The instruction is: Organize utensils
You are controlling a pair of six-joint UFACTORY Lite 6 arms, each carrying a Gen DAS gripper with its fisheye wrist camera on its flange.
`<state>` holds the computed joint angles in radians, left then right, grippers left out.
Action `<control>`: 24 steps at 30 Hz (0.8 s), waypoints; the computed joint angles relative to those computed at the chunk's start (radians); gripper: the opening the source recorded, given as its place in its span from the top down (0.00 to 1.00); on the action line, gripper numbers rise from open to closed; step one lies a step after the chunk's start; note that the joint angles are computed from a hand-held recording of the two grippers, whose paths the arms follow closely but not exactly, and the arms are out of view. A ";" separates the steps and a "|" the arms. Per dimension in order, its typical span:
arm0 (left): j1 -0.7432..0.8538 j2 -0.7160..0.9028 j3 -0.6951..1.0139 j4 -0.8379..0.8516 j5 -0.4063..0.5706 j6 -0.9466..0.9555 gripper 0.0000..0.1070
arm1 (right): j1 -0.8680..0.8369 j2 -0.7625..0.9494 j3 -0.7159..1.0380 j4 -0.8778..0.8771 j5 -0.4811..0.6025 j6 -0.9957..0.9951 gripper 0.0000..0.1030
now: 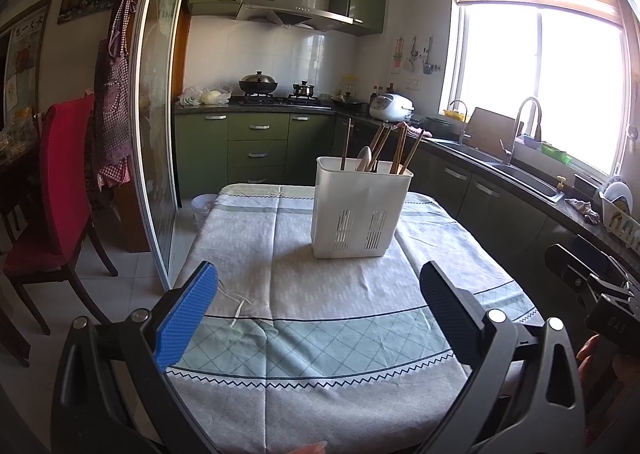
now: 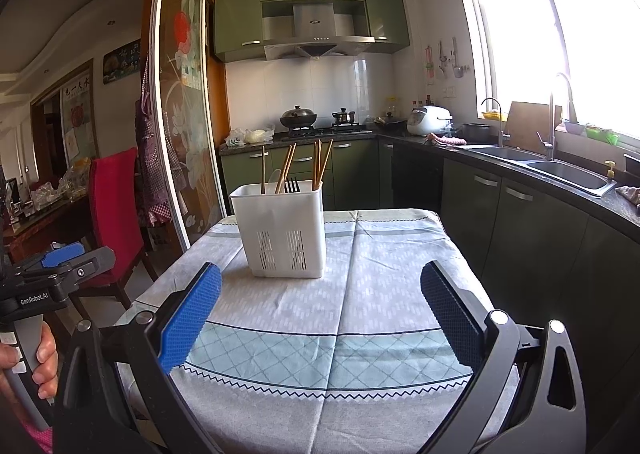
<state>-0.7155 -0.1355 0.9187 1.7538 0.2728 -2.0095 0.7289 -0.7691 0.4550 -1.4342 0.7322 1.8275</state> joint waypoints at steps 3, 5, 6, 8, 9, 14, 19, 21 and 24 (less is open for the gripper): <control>0.002 0.002 0.003 -0.008 -0.009 0.016 0.10 | 0.001 0.005 0.001 -0.003 0.001 0.005 0.05; -0.003 0.007 0.007 -0.024 -0.001 0.034 0.10 | 0.002 0.005 0.001 -0.004 0.002 0.006 0.05; -0.005 0.008 0.007 -0.020 0.001 0.029 0.10 | 0.003 0.007 0.002 -0.004 0.004 0.006 0.05; -0.007 0.010 0.008 -0.022 0.008 0.033 0.10 | -0.003 0.005 -0.001 -0.005 -0.003 0.007 0.05; -0.009 0.010 0.008 -0.022 0.011 0.033 0.10 | -0.004 0.006 0.001 -0.005 -0.003 0.005 0.05; -0.017 0.016 0.011 -0.007 0.032 0.030 0.10 | -0.011 0.019 0.004 -0.012 -0.010 0.014 0.05; -0.012 0.015 0.003 0.031 0.040 -0.009 0.10 | -0.009 0.028 0.004 -0.018 -0.010 0.027 0.05; -0.007 0.016 0.005 0.034 0.034 -0.011 0.10 | -0.009 0.030 0.003 -0.019 -0.010 0.032 0.05; -0.012 0.015 0.003 0.022 0.049 0.003 0.10 | -0.014 0.031 0.002 -0.020 -0.016 0.037 0.05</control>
<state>-0.7277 -0.1202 0.9212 1.7756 0.3215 -2.0070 0.7153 -0.7377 0.4568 -1.4545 0.7161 1.8644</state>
